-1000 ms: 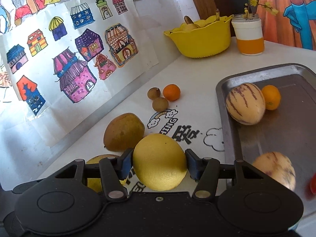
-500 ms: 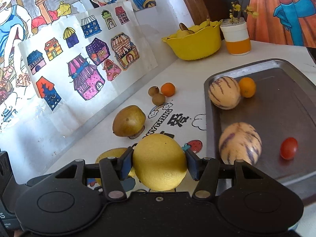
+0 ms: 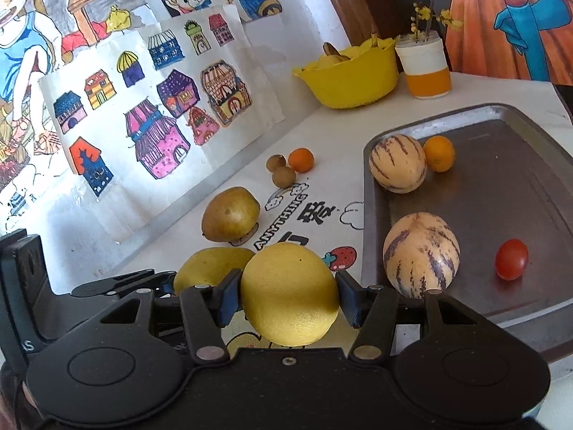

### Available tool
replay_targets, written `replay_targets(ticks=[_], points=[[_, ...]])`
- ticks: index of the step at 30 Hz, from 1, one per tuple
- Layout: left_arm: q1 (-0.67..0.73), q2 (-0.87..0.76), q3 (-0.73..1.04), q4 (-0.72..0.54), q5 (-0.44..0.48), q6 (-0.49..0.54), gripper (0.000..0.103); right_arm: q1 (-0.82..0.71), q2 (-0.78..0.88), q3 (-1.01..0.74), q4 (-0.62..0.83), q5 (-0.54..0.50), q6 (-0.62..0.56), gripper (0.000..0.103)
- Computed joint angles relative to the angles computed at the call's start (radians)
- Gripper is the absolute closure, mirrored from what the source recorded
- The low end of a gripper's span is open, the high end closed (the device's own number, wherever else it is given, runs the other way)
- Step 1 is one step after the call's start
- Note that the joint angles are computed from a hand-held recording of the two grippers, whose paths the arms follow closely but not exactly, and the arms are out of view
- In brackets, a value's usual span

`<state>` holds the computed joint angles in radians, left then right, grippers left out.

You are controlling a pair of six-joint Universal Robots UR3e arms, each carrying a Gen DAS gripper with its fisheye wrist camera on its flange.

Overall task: Organize fruits
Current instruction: 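Carry the pear and lemon to the metal tray and lower them in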

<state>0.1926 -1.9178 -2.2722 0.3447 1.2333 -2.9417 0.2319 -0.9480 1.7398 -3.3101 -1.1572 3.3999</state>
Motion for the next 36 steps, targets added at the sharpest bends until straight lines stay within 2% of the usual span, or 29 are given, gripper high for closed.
replay_targets(ticks=[3,7,11,21,23,28,36], points=[[-0.011,0.002,0.002,-0.003,0.016,-0.024,0.044,-0.017,-0.023,0.048,-0.057,0.025,0.006,0.045],[0.003,0.037,0.014,-0.080,-0.013,-0.086,0.044,-0.058,-0.072,0.139,-0.151,0.061,0.031,0.045],[-0.040,0.031,0.058,-0.080,0.002,-0.137,0.044,-0.113,-0.127,0.245,-0.273,0.053,0.049,0.045],[-0.219,-0.133,0.405,-0.180,0.096,-0.259,0.044,-0.288,-0.151,0.414,-0.462,-0.044,0.056,0.045],[-0.247,-0.170,0.473,-0.211,0.108,-0.262,0.044,-0.313,-0.140,0.432,-0.472,-0.057,0.038,0.045],[-0.315,-0.262,0.639,-0.296,0.142,-0.243,0.044,-0.366,-0.097,0.468,-0.515,-0.007,-0.002,0.045],[-0.378,-0.369,0.852,-0.476,0.191,-0.201,0.043,-0.392,-0.067,0.472,-0.487,0.047,-0.042,0.045]])
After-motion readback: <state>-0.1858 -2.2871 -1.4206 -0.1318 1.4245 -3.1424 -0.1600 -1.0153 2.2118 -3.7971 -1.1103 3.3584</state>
